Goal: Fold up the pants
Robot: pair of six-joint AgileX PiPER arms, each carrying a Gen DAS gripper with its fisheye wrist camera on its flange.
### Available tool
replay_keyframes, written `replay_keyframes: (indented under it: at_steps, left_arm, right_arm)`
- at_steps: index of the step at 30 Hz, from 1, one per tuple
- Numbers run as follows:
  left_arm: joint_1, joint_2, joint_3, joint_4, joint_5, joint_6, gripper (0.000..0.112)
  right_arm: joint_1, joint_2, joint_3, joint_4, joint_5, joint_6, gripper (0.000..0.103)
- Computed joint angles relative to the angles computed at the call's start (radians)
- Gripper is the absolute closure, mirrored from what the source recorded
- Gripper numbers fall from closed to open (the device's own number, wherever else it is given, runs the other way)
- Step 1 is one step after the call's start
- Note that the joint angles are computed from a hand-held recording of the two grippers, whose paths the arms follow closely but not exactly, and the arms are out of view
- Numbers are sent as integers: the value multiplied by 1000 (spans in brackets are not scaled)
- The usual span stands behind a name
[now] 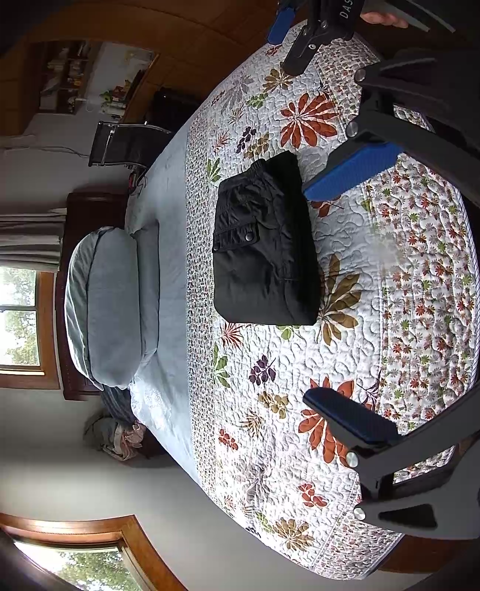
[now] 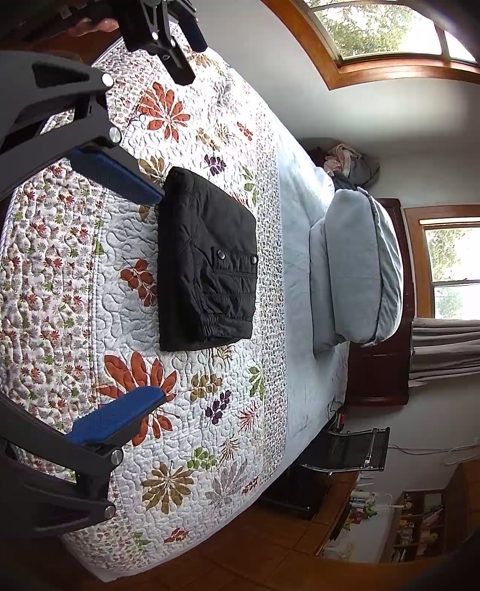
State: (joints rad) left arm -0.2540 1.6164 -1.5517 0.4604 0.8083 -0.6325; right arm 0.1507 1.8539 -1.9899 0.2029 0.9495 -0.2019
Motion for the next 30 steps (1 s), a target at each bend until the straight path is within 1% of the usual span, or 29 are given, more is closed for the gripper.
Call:
replay_keyframes:
  at_steps: [19,23,26,30]
  left_arm:
    - [12,6,0,-13,-9,11,12]
    - [18,3,2,-32,-16,26,12]
    - [18,7,-7,-31,-6,29,12]
    - [29,10,-13,-63,-4,45,12]
  right_arm:
    - [-2,1,4,-5,1,-1,4]
    - [-4,3,4,-7,1,-1,4]
    - [-4,4,3,-7,0,-2,4]
    - [-3,5,0,-7,2,0,4]
